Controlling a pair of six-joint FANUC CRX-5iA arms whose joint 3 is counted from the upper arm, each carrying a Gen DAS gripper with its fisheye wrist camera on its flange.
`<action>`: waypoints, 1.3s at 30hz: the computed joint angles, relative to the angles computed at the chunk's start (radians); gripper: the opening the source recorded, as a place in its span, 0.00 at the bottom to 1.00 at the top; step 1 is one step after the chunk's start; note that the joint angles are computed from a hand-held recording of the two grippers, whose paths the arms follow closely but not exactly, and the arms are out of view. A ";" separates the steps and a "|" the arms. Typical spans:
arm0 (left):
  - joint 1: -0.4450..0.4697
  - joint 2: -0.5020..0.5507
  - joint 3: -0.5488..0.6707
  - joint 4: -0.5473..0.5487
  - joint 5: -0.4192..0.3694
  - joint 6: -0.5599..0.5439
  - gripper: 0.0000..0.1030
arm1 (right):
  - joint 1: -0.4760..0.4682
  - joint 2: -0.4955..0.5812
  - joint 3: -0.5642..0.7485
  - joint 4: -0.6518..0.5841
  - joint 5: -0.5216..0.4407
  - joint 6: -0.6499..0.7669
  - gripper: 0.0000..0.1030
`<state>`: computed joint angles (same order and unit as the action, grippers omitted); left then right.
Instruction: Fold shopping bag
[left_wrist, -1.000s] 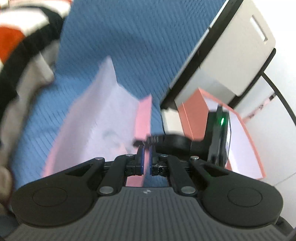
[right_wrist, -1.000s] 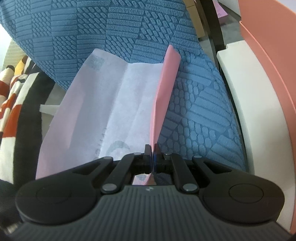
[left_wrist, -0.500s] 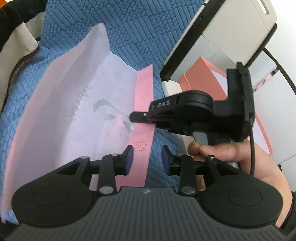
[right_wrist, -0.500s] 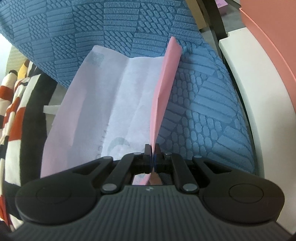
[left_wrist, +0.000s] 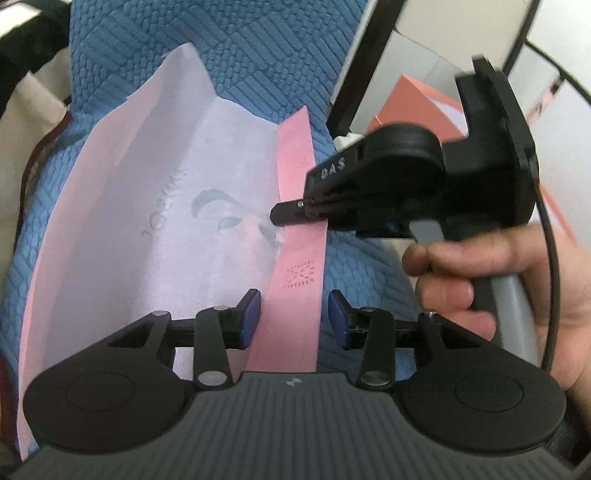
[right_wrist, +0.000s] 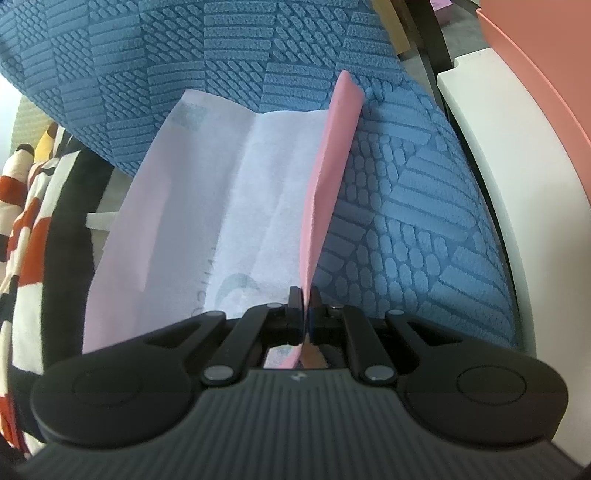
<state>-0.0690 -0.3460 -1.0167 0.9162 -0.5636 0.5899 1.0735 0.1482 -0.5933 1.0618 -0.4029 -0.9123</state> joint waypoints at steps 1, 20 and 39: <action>-0.006 -0.005 0.003 -0.033 0.019 0.019 0.36 | -0.001 -0.002 -0.002 0.001 0.004 0.000 0.07; 0.141 0.066 -0.007 0.132 -0.160 -0.014 0.05 | 0.028 -0.026 -0.008 0.081 -0.313 -0.196 0.09; 0.222 0.180 0.027 0.183 -0.267 0.085 0.05 | 0.015 -0.021 0.010 0.211 -0.108 0.028 0.09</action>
<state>0.1529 -0.1658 -0.9895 1.0989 -0.8306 0.6751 1.0888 0.1277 -0.5832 1.2728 -0.5110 -0.8844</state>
